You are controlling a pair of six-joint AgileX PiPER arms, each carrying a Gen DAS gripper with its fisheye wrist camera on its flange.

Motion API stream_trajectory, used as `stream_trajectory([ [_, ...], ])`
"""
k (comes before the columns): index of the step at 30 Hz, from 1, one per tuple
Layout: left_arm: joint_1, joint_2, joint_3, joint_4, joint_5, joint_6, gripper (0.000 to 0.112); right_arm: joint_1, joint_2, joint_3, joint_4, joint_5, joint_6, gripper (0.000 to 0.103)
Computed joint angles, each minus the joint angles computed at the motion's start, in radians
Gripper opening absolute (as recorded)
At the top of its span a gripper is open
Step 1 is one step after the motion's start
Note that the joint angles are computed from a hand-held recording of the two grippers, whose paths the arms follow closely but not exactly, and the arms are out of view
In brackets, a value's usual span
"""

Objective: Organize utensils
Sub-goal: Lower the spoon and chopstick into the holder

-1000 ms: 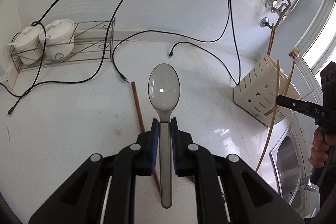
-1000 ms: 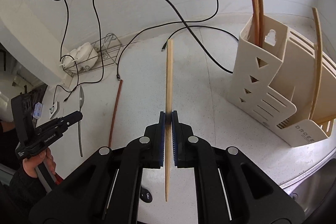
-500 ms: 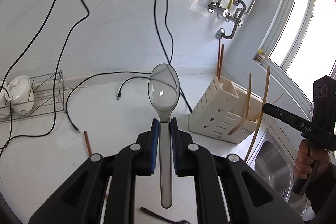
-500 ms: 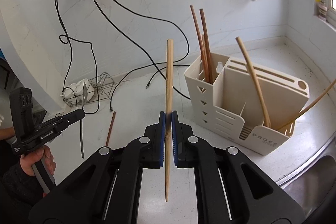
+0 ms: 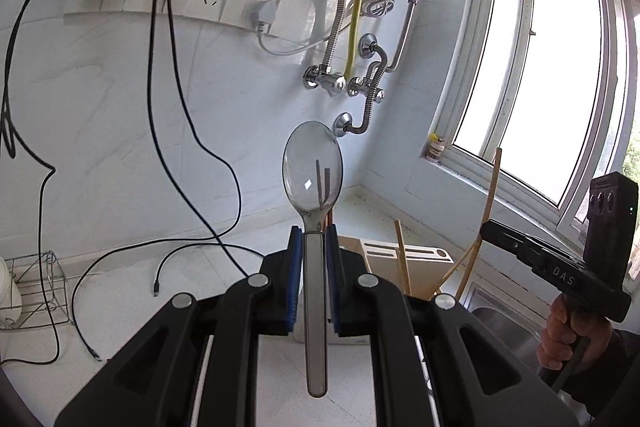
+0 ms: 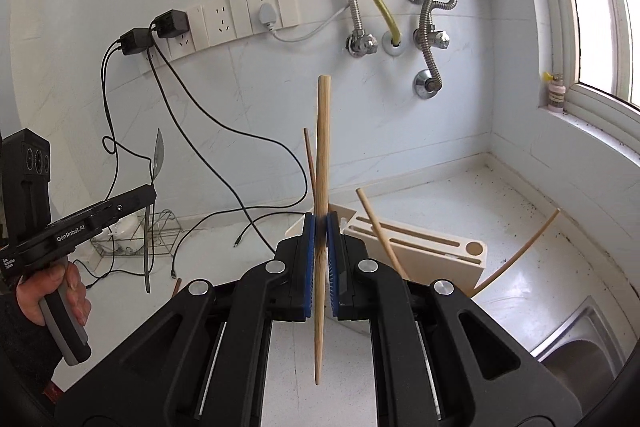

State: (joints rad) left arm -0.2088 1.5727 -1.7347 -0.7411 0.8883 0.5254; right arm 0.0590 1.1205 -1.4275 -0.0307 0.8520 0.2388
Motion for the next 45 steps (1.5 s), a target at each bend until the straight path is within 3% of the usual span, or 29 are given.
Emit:
stream_trajectory([
  [7, -0.070, 0.110, -0.111, -0.107, -0.049, 0.055, 0.012, -0.069, -0.017, 0.004, -0.092, -0.092, 0.041, 0.006],
  [10, -0.073, 0.160, -0.148, -0.234, -0.039, 0.139, 0.012, -0.122, -0.013, 0.004, -0.070, -0.117, 0.011, 0.006],
  [13, -0.091, 0.197, -0.178, -0.273, -0.060, 0.173, 0.012, -0.173, -0.004, 0.001, -0.030, -0.132, -0.030, 0.006],
  [23, -0.126, 0.341, -0.324, -0.269, -0.091, 0.151, 0.012, -0.253, 0.031, -0.001, -0.002, -0.155, -0.072, 0.006],
  [31, -0.146, 0.379, -0.289, -0.303, -0.169, 0.236, 0.012, -0.244, 0.064, 0.007, -0.078, -0.177, -0.012, 0.006],
  [34, -0.151, 0.339, -0.169, -0.438, -0.266, 0.391, 0.012, -0.238, 0.071, 0.015, -0.109, -0.182, 0.018, 0.006],
  [45, -0.162, 0.343, -0.100, -0.502, -0.282, 0.533, 0.012, -0.187, 0.097, 0.039, -0.257, -0.181, 0.146, 0.006],
])
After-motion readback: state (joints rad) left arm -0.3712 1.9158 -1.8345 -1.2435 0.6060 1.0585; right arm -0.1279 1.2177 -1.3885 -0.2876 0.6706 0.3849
